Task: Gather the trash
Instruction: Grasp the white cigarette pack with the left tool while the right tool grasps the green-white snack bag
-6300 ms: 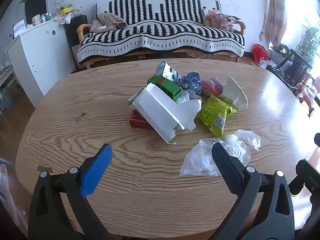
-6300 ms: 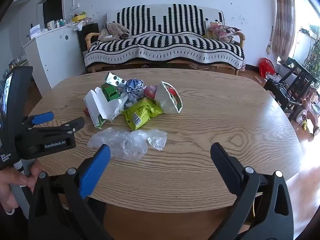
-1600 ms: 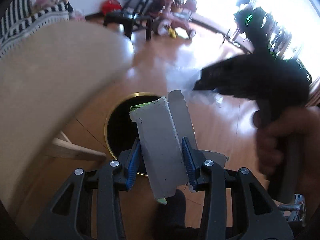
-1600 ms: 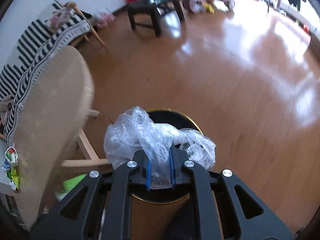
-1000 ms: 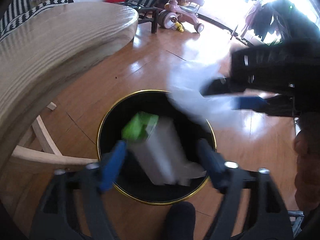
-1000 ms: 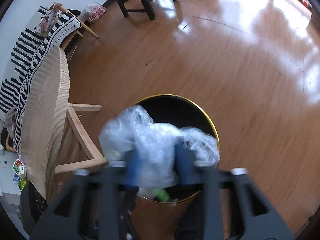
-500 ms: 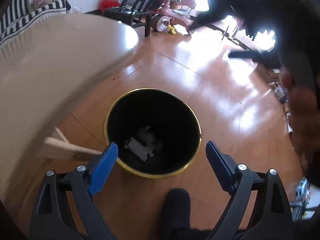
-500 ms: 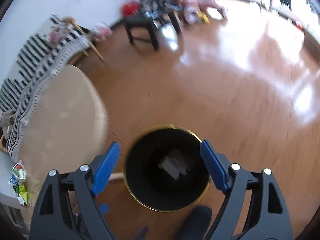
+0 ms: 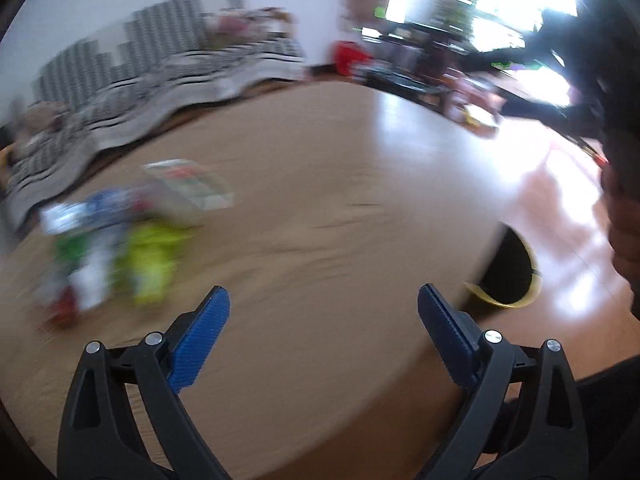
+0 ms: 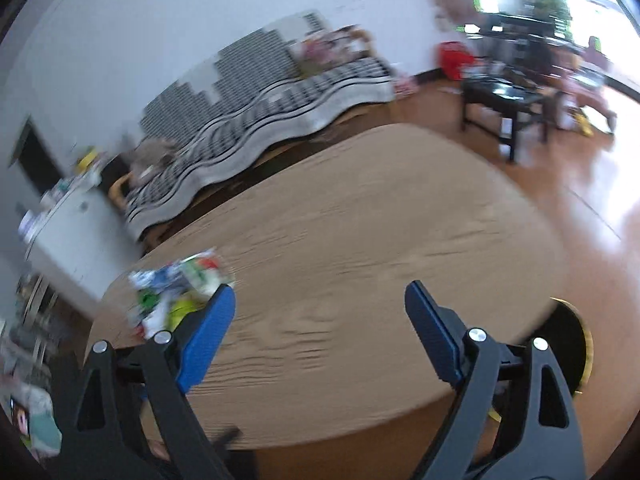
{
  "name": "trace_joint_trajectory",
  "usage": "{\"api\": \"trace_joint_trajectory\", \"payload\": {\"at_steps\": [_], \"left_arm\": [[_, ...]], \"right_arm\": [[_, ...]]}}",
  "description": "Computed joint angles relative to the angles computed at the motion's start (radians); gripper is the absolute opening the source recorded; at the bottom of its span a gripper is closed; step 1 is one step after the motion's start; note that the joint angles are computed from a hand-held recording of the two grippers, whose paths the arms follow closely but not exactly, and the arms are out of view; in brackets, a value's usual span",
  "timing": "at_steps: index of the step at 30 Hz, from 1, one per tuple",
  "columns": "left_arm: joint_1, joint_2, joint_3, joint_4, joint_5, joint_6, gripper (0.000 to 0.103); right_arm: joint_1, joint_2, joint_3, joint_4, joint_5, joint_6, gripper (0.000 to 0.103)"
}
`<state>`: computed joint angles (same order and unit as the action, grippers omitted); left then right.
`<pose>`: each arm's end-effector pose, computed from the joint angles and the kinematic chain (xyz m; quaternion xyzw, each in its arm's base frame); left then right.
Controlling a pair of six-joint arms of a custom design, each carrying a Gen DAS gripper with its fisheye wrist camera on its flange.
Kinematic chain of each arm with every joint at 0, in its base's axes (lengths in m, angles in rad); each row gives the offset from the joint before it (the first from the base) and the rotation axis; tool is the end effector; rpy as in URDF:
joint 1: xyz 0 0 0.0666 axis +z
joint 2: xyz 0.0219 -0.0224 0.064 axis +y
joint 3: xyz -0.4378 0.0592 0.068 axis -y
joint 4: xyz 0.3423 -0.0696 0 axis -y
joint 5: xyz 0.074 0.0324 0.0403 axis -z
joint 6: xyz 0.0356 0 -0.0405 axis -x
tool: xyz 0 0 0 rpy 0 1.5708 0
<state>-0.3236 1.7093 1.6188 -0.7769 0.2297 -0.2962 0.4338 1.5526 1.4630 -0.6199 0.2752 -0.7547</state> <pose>0.5289 -0.1864 0.4409 0.3220 0.8761 -0.1123 0.3407 0.4623 0.2031 0.4683 0.2003 0.8794 0.1282 0.4124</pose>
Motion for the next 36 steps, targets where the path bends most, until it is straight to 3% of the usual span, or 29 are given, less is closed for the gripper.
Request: {"api": "trace_joint_trajectory", "payload": {"at_steps": [6,13,19,25,31,36], "left_arm": [[0.182,0.032,0.064,-0.019,-0.016,0.073,0.092],[0.313,0.129,0.175,-0.058,-0.012,0.056,0.092],[0.342,0.229,0.300,-0.080,-0.016,0.013,0.092],[0.344,0.353,0.488,-0.167,0.000,-0.063,0.092],[0.336,0.457,0.640,-0.267,0.028,-0.079,0.093],[0.328,0.508,0.713,-0.304,0.038,-0.085,0.092]], "right_arm": [[0.067,0.216,0.264,-0.075,-0.043,0.047,0.084],[0.085,0.385,0.465,-0.150,-0.080,0.067,0.084],[0.064,0.484,0.582,-0.215,-0.111,0.072,0.084],[0.038,0.572,0.677,-0.246,-0.134,0.052,0.084],[0.019,0.637,0.758,-0.272,-0.174,0.057,0.084],[0.014,0.684,0.820,-0.295,-0.198,0.066,0.085]]}}
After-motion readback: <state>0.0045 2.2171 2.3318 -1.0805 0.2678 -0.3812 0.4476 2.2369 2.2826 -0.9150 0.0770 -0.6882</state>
